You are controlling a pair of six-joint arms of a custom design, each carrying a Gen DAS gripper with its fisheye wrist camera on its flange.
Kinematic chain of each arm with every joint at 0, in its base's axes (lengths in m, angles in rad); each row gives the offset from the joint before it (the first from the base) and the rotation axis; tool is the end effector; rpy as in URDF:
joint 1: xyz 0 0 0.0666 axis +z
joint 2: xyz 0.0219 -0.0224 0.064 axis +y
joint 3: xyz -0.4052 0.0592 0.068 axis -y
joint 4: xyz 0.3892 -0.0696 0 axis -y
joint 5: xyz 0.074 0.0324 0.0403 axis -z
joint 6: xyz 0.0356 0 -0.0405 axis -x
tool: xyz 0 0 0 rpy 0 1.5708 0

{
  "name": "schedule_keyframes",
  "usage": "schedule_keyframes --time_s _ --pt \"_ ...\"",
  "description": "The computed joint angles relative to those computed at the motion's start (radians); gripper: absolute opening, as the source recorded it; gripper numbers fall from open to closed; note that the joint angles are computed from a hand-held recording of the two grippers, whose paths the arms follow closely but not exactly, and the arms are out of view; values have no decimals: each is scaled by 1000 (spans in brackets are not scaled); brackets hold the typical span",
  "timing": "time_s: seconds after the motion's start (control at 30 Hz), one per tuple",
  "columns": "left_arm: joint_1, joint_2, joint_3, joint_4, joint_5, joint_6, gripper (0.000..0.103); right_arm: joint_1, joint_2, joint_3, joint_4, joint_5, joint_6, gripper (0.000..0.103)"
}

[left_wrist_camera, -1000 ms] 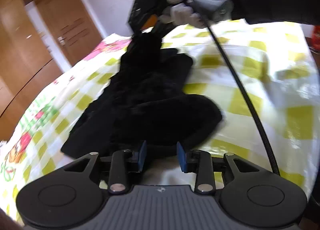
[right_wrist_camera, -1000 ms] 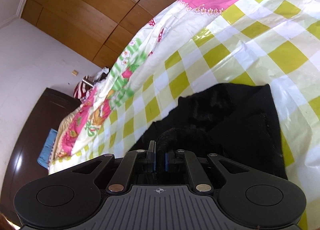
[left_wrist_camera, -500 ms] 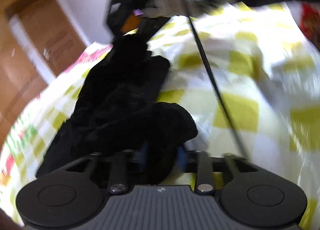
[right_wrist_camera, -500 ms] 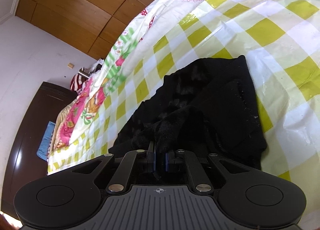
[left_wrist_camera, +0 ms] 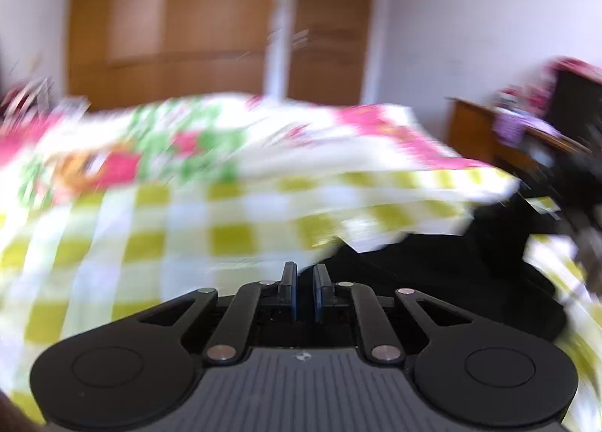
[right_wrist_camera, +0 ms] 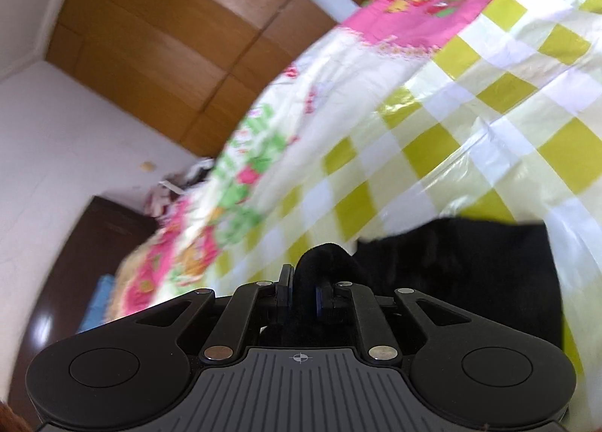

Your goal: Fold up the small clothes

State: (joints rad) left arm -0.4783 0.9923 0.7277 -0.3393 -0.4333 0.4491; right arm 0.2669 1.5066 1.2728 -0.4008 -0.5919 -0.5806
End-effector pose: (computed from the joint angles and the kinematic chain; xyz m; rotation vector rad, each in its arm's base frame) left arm 0.2911 -0.1345 0.3447 -0.2119 2.1026 -0.0797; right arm 0.5019 0.1574 0.3876 0.0090 2.3084 1.1084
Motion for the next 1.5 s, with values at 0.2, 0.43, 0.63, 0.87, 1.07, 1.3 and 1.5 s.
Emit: schedule_keyframes --time_s 0.2,0.43,0.63,0.87,1.07,1.3,1.5 --pt "177 -4 -100 27 214 279 25 -18 37 -55 35 36 -43 19" --pt "-15 -241 -133 -52 111 207 59 -74 -77 -118 19 -34 121 44" --pt "-5 -99 -46 -116 198 103 78 -32 -154 -152 -35 98 470 44" --pt "4 1 -20 -105 244 83 38 10 -151 -183 -26 300 923 43" --pt "89 -32 -43 -37 258 186 21 24 -148 -220 75 353 1160 43" --pt "124 -32 -48 1 257 175 20 80 -69 -150 99 373 1175 37" --pt "87 -106 -76 -2 255 167 58 99 41 1 45 347 811 38"
